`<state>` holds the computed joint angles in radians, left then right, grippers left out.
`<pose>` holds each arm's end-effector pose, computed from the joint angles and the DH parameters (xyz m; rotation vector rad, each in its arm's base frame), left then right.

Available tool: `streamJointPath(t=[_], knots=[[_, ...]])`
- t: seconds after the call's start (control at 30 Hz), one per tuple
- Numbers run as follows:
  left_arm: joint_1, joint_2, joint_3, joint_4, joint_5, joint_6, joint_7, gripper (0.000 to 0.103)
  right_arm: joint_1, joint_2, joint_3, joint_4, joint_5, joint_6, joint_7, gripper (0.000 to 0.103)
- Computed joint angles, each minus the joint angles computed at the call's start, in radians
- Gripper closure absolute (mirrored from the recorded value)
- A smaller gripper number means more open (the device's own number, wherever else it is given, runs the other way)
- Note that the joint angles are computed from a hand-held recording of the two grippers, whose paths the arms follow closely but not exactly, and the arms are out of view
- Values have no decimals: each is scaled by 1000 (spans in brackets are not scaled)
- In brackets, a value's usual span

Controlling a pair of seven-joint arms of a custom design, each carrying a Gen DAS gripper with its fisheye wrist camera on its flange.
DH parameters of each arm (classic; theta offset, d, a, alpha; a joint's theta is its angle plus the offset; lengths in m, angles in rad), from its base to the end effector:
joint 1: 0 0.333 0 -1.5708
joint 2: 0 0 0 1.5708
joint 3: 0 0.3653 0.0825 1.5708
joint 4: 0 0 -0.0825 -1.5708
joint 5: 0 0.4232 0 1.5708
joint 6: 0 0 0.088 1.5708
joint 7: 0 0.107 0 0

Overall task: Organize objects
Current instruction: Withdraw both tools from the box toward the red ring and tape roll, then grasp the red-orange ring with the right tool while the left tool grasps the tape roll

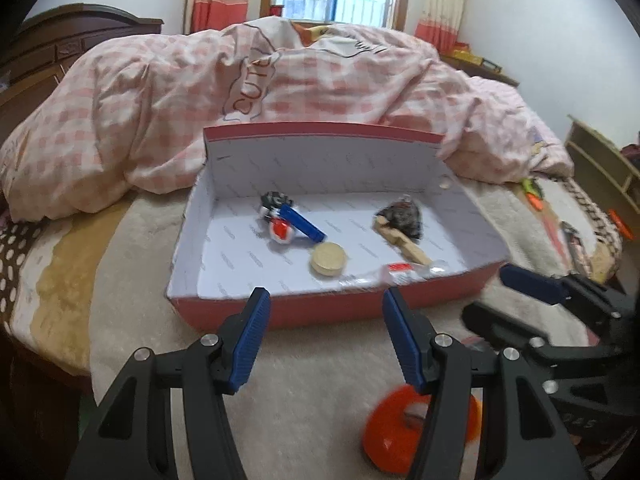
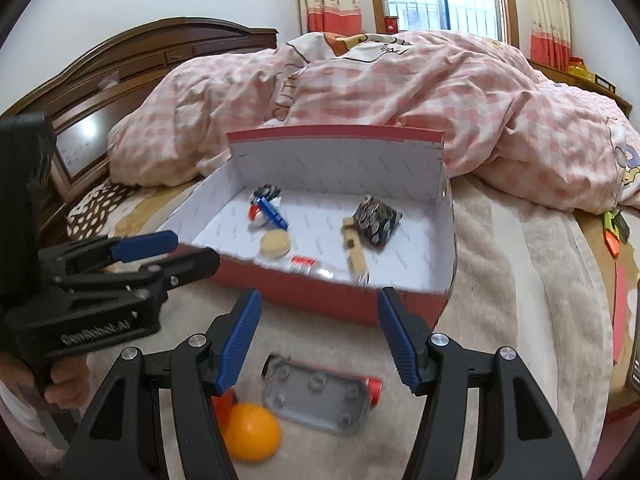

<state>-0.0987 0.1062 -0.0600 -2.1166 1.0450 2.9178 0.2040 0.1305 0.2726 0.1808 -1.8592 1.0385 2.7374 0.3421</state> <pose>0.6084 -0.1508 0.4463 -1.9546 1.5032 -0.7809 0.6820 0.1733 0.4544 -2.0512 1.0045 -0.3265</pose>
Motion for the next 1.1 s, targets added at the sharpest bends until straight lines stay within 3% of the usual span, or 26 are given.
streamJointPath(t=[0.07, 0.5, 0.7, 0.8, 1.0, 1.1], knots=[[1, -17, -3, -29, 3, 29, -4, 44, -6, -19, 2, -28, 17, -6, -19, 41], [26, -93, -43, -150, 39, 29, -34, 44, 31, -103, -47, -151, 42, -70, -53, 41], [48, -98, -58, -189, -28, 28, 13, 44, 51, -94, -50, -150, 2, -79, -21, 42], [51, -96, -59, -198, -49, 41, 31, 44, 53, -90, -47, -144, -2, -89, -19, 52], [52, -99, -62, -201, -42, 48, 42, 44, 51, -77, -46, -126, -23, -122, 7, 83], [51, -100, -64, -203, -52, 52, 56, 44, 44, -82, -42, -128, 4, -129, -14, 90]])
